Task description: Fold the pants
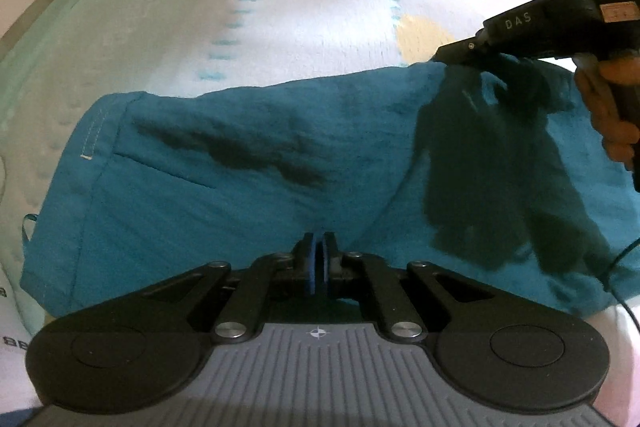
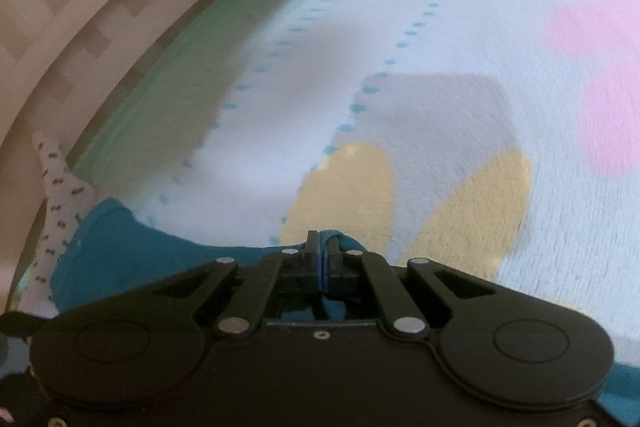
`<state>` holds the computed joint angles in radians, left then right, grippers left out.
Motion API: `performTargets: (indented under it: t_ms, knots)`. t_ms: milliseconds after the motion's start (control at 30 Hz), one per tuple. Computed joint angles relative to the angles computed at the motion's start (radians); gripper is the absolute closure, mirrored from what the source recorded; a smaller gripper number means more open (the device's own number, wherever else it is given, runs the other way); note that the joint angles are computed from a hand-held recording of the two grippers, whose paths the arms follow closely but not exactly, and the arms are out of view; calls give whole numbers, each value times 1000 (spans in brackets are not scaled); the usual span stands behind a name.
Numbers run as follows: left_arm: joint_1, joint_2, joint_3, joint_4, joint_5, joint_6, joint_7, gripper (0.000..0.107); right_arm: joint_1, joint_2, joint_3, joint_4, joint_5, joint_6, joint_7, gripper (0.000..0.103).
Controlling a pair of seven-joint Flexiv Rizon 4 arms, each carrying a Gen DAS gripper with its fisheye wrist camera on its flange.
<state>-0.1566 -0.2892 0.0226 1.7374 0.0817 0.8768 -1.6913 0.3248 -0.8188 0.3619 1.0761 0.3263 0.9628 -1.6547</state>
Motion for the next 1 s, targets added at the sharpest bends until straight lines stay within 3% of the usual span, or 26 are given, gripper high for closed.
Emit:
performTargets:
  t_ms: [67, 133, 167, 267, 400, 533, 800, 933, 1000]
  knots:
    - [9, 6, -3, 14, -28, 11, -5, 103, -4, 3, 1, 4, 10, 0, 15, 101]
    - [19, 9, -8, 24, -58, 18, 2, 103, -25, 14, 16, 1, 29, -31, 18, 94]
    - [22, 10, -10, 25, -68, 19, 8, 103, -31, 30, 17, 12, 36, -33, 17, 77]
    - [22, 7, -9, 10, -65, -1, 18, 103, -17, 108, -29, 106, 11, 61, 32, 55]
    - [-2, 5, 4, -38, -1, -57, -19, 103, -66, 209, -14, 214, 26, 90, 34, 55]
    - [-10, 21, -18, -34, -28, -33, -31, 103, -97, 329, -4, 370, 38, 83, 2, 55]
    - [-69, -11, -72, -34, -68, -28, 10, 103, -9, 489, -62, 681, -65, 119, 104, 60]
    - [-116, -11, -32, -36, 74, -41, 2, 103, 81, 528, -136, 821, -297, 151, 240, 61]
    - [-141, -8, 0, -74, 160, -108, -66, 103, 71, 544, -128, 870, -310, 214, 269, 61]
